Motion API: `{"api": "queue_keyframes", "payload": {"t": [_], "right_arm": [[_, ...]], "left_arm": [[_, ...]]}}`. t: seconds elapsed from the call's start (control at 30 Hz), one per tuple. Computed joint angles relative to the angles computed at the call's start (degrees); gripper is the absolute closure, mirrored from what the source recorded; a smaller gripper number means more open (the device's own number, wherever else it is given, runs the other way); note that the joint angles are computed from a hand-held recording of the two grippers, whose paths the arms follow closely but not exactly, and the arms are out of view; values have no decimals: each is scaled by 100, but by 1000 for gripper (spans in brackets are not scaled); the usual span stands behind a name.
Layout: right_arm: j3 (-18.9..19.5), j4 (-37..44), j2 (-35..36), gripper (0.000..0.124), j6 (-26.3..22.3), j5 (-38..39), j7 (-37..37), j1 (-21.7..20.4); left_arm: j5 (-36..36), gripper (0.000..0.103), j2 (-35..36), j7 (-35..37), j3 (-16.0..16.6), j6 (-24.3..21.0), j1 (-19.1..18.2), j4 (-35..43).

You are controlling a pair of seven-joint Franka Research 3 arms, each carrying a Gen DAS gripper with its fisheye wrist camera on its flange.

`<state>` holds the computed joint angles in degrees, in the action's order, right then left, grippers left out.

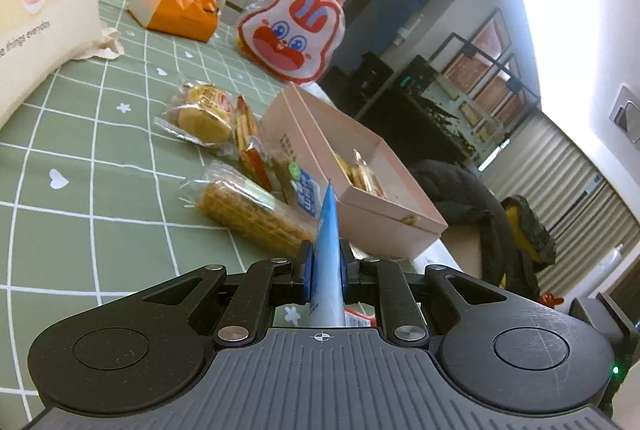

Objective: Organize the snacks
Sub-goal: 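Close the left tool on the blue seaweed bag edge, then lift the blue bag with the left tool while the right tool grasps the red packet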

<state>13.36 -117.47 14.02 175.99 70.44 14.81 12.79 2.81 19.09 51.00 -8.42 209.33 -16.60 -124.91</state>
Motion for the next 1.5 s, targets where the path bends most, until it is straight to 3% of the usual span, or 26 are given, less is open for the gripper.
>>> {"api": "queue_keyframes", "payload": {"t": [0.07,0.17,0.23,0.3,0.43,0.63,0.83,1.0,1.1,1.2,1.3,1.33,1.43,1.5], "right_arm": [[-45,42,36,26,18,-128,161,35],[-10,34,16,43,66,-286,163,16],[65,-75,-113,57,-45,-242,-198,-77],[162,-170,-212,61,43,128,-907,-135],[-19,-272,-334,61,49,495,-1464,-60],[-371,-452,-494,53,-191,339,-1013,11],[-522,-331,-442,45,-639,626,-1305,-9],[-586,61,-124,38,-1027,-83,-540,-56],[-517,36,-176,41,-1234,-106,-551,-172],[-462,-130,-306,59,-1133,106,-1034,-184],[-540,-284,-481,62,-1390,239,-1158,-224],[-552,-358,-561,64,-1412,456,-1383,-241],[-682,-538,-778,72,-1507,773,-1697,-226],[-784,-621,-887,75,-1579,830,-1743,-216]], "left_arm": [[101,87,25,-72,-46,-28,65,27],[88,87,36,-50,-14,-30,36,37],[118,87,42,-96,-31,-47,68,38],[196,87,71,-148,-52,-95,112,84],[270,87,78,-177,-49,-100,121,84],[373,87,16,-365,-100,-24,206,11],[-667,87,-450,694,352,-656,-642,-248],[-2520,83,-645,2131,1177,-1002,-1979,-397],[-2485,76,-768,2205,892,-1199,-1741,-498],[-1835,75,-819,1677,349,-1297,-1123,-603],[-1260,74,-838,1184,46,-1371,-758,-675],[-1173,74,-826,1122,78,-1348,-797,-678],[-1517,77,-873,1333,525,-1290,-1363,-714],[-1383,82,-880,1119,325,-1136,-1176,-751]]}}
